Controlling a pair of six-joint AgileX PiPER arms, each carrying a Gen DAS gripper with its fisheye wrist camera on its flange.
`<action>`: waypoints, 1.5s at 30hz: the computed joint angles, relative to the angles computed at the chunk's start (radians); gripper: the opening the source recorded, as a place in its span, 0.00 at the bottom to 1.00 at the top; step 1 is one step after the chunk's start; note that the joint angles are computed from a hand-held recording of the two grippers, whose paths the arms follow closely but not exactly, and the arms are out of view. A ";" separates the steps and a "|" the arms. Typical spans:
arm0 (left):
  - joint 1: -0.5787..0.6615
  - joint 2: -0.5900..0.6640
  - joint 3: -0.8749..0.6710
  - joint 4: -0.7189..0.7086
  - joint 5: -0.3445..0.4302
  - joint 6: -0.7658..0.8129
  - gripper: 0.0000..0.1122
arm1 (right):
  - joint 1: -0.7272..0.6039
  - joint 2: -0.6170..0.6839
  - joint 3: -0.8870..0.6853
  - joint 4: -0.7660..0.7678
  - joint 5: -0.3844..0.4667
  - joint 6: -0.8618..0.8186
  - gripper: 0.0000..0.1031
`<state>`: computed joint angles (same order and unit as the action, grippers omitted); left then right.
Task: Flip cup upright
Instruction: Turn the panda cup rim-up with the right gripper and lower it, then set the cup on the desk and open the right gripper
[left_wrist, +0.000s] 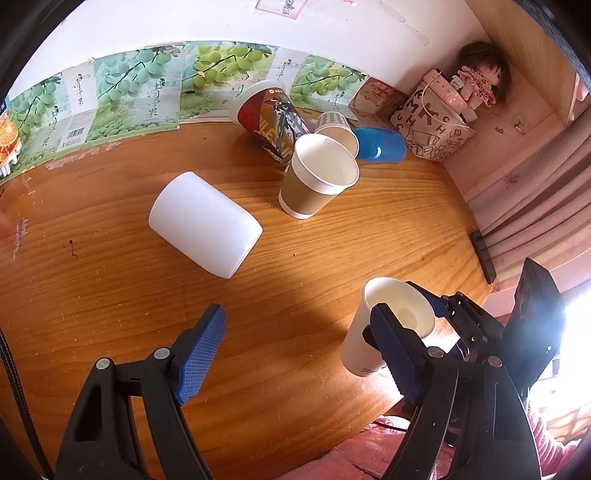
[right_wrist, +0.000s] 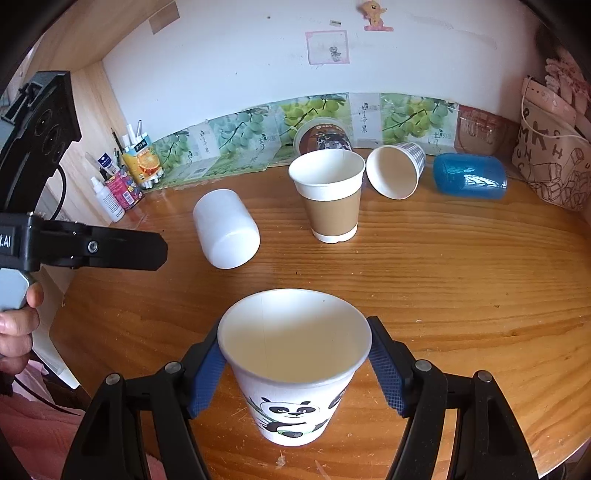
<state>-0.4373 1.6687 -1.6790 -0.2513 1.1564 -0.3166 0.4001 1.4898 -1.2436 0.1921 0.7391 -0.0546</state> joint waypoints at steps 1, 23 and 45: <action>-0.001 -0.002 0.002 0.001 0.001 -0.001 0.74 | 0.004 -0.008 0.009 -0.005 -0.006 0.006 0.70; -0.024 -0.089 0.103 0.058 -0.029 -0.071 0.74 | 0.088 -0.049 0.171 -0.446 -0.314 0.383 0.70; -0.074 -0.085 0.103 0.074 0.001 -0.152 0.74 | 0.051 -0.117 0.193 -0.071 -0.141 -0.017 0.80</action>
<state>-0.5113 1.5836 -1.5758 -0.1774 1.1575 -0.4690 0.4510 1.3728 -1.0509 0.1213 0.5984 -0.0711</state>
